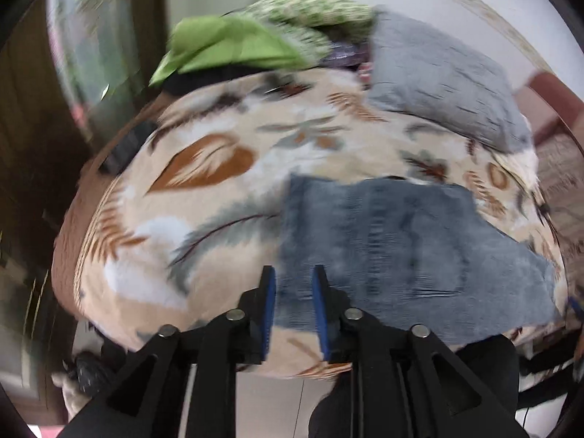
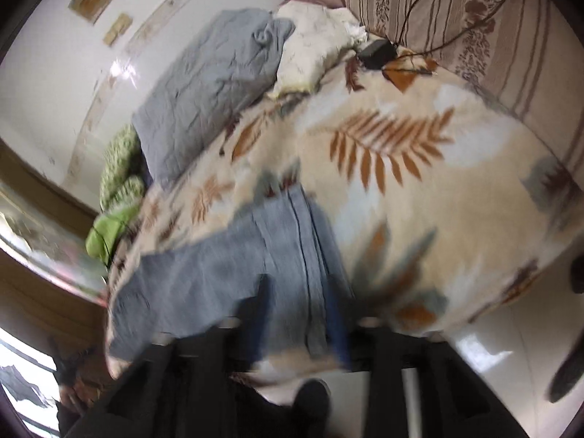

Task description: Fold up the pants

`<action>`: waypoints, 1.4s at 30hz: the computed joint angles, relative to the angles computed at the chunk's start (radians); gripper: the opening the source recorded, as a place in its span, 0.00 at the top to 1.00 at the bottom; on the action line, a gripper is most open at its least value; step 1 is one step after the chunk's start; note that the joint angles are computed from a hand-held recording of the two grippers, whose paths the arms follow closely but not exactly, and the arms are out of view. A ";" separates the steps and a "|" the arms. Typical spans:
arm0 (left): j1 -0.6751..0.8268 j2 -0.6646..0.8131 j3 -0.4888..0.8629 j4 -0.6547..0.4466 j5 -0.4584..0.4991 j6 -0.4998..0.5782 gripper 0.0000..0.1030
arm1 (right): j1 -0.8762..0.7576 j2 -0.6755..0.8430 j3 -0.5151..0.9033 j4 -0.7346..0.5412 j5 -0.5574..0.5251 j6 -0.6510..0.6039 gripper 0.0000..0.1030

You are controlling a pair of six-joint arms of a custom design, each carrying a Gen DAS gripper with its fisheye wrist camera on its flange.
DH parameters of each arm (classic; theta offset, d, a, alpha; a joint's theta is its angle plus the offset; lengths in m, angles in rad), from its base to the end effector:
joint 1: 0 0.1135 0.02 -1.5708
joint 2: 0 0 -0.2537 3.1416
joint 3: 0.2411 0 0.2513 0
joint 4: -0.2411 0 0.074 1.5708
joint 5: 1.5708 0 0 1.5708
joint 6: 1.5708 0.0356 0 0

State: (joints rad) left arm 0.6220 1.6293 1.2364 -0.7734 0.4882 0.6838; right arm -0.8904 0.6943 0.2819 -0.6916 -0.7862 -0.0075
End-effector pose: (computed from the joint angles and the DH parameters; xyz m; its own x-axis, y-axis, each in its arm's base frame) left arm 0.2737 0.1756 0.2318 -0.8095 0.1062 -0.5775 0.1894 0.9782 -0.0856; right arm 0.0934 -0.0753 0.1444 -0.5644 0.6890 -0.4548 0.3446 0.6972 0.6286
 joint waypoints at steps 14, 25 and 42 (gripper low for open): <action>-0.379 -0.027 -0.259 0.179 -0.132 -0.150 0.66 | 0.327 0.825 0.166 0.694 0.046 0.222 0.27; -0.452 0.019 -0.250 0.241 -0.198 -0.224 0.66 | 0.542 0.698 0.275 0.676 0.437 0.255 0.88; -0.384 0.016 -0.256 0.268 -0.174 -0.231 0.63 | 0.664 0.198 0.059 0.447 0.501 0.355 0.68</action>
